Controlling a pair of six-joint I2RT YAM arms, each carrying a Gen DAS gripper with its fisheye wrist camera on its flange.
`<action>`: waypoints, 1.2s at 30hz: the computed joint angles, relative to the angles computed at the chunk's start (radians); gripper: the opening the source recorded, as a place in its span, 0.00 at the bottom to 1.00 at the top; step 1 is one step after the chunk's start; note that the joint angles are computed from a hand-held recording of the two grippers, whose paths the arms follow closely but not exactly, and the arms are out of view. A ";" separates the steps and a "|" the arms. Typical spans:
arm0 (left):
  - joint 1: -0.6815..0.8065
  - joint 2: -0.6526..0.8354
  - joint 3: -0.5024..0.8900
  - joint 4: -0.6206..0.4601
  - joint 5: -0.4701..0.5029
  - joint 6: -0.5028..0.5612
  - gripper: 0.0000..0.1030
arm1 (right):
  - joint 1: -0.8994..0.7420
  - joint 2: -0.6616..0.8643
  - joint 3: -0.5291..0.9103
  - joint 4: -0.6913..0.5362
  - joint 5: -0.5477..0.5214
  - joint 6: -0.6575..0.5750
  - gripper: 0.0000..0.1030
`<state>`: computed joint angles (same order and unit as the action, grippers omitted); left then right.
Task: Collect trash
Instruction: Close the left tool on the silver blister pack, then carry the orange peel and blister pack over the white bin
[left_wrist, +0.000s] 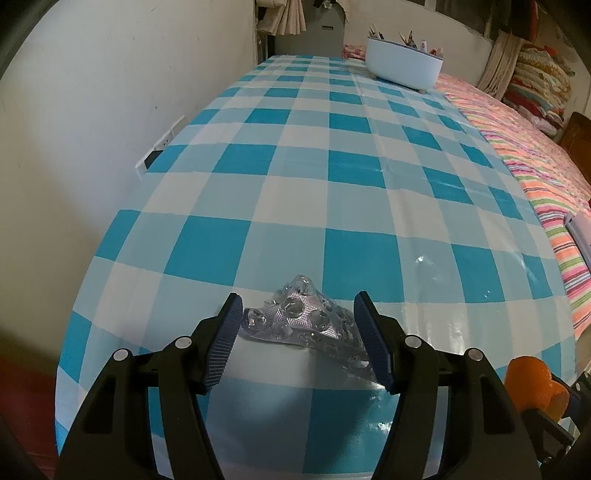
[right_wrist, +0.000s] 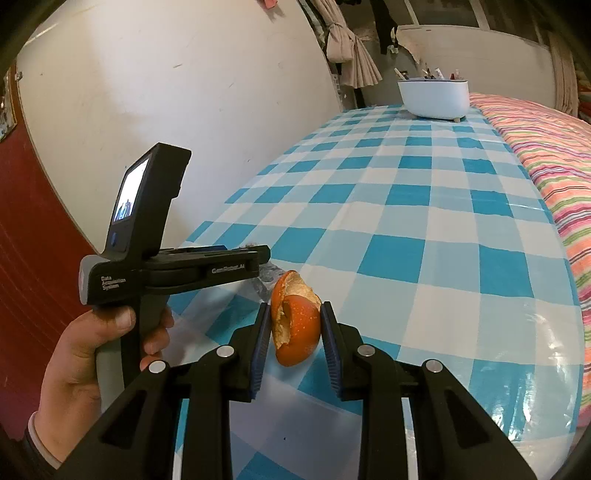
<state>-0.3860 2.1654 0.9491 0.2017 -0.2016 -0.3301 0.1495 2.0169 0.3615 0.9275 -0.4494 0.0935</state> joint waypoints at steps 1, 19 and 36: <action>0.000 -0.002 -0.003 0.003 -0.001 -0.001 0.59 | -0.001 0.000 0.001 -0.001 -0.001 -0.002 0.26; -0.065 -0.122 -0.114 0.083 -0.015 -0.028 0.59 | -0.068 -0.036 -0.041 0.021 -0.029 -0.034 0.26; -0.217 -0.194 -0.183 0.108 -0.072 -0.024 0.60 | -0.230 -0.115 -0.139 0.001 -0.091 -0.145 0.26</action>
